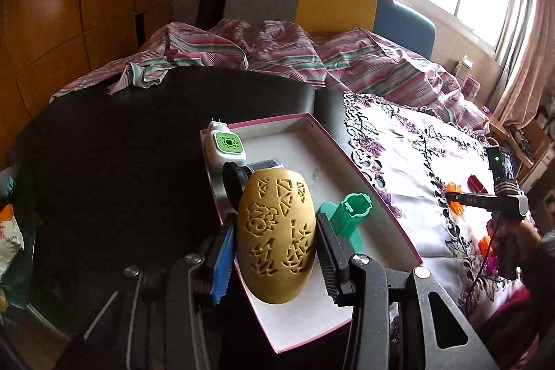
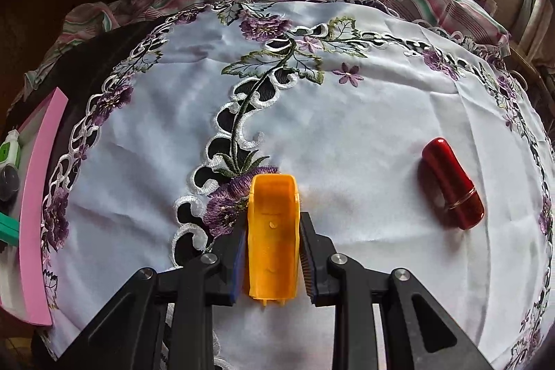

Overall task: Organize rigid objects
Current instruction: 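Lower the yellow soap into the tray while the right grasps the orange box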

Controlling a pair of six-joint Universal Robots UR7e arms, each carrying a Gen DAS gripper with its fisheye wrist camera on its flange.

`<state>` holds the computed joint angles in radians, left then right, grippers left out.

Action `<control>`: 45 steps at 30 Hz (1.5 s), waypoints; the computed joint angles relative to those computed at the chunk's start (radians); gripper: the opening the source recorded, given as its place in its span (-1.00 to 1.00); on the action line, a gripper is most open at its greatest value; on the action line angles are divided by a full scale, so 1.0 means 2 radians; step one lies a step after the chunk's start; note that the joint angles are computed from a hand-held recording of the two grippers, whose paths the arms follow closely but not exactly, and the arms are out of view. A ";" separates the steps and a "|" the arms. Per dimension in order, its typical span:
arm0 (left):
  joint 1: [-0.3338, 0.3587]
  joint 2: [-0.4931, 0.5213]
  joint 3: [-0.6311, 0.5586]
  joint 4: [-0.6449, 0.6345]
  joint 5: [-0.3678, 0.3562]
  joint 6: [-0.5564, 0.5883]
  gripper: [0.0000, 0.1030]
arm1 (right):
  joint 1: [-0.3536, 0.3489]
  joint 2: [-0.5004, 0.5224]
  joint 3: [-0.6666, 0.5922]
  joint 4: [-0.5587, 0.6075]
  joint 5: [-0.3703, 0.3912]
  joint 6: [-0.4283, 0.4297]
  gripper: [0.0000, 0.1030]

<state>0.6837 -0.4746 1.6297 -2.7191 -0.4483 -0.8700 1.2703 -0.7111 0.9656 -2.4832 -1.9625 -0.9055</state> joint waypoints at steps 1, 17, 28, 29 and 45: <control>0.000 0.001 -0.001 0.001 -0.001 0.000 -0.15 | 0.001 -0.001 0.007 -0.013 -0.003 -0.009 -0.49; 0.026 0.008 -0.020 -0.058 -0.059 0.046 -0.15 | 0.004 0.000 0.027 -0.058 -0.017 -0.048 -0.49; 0.089 0.050 -0.145 -0.053 -0.083 0.134 -0.15 | 0.006 -0.001 0.026 -0.053 -0.019 -0.046 -0.49; 0.095 0.054 -0.160 -0.040 -0.089 0.132 -0.15 | 0.006 -0.001 0.026 -0.054 -0.020 -0.047 -0.49; 0.142 0.102 -0.283 0.085 -0.110 0.074 -0.18 | 0.007 0.003 0.015 -0.041 -0.018 -0.044 -0.49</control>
<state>0.9674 -0.2707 1.0629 -2.5488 -0.6693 -0.7212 1.2846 -0.7049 0.9947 -2.5648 -1.9984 -0.9941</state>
